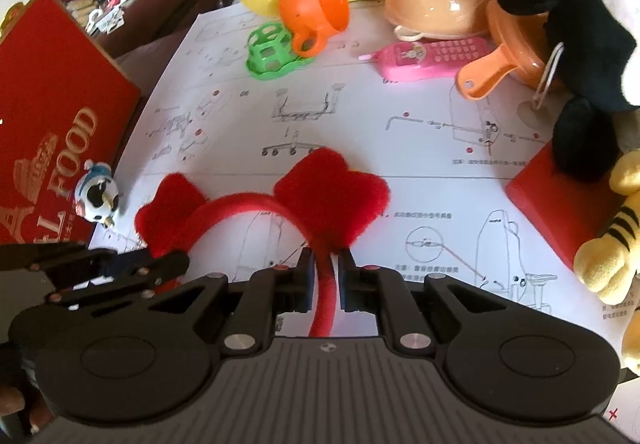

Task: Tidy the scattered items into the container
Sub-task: 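Lift the red headband off the sheet with both grippers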

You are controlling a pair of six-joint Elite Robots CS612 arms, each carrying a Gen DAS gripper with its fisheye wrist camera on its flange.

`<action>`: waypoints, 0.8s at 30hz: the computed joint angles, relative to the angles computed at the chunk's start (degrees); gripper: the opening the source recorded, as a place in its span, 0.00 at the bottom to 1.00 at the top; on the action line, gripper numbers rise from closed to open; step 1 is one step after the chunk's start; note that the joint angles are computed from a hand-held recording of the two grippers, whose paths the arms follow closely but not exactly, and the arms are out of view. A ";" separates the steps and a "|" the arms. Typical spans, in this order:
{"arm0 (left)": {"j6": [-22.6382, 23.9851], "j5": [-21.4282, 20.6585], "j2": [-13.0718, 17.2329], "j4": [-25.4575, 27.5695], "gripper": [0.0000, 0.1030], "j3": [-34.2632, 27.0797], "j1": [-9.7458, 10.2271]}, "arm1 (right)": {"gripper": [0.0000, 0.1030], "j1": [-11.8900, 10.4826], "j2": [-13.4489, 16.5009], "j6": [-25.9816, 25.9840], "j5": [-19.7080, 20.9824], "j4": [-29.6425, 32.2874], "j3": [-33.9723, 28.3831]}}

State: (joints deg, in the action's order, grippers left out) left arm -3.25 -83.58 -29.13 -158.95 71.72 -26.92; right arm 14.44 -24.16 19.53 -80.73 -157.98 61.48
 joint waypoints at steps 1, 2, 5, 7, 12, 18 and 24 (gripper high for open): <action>0.10 -0.17 0.02 0.14 0.09 -0.08 0.04 | 0.15 0.00 0.07 -0.20 -0.09 -0.23 -0.04; 0.22 -0.13 0.03 0.27 0.09 -0.12 0.01 | 0.15 0.13 0.18 -0.53 -0.58 -0.37 -0.23; 0.96 0.02 0.06 0.17 0.10 -0.10 -0.01 | 0.23 0.76 0.66 -3.20 -2.54 -0.44 -1.18; 1.28 -0.21 0.08 0.35 0.12 -0.20 0.09 | 0.25 1.18 0.92 -4.83 -3.80 -0.70 -1.57; 2.20 2.07 0.38 -0.02 0.51 -0.55 -0.12 | 0.20 1.99 1.02 -9.47 -7.17 -0.47 -1.77; 4.10 2.90 0.44 -1.37 0.15 -0.16 -0.42 | 0.20 2.09 1.08 -9.67 -7.57 0.45 -2.20; 4.13 1.78 0.52 -1.11 0.10 -0.42 -0.34 | 0.21 2.21 1.12 -9.43 -7.82 0.77 -2.40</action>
State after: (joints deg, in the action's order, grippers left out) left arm 0.88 -81.80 -28.61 -160.06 71.30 -27.26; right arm 16.65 -23.04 10.10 -88.54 -157.21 59.08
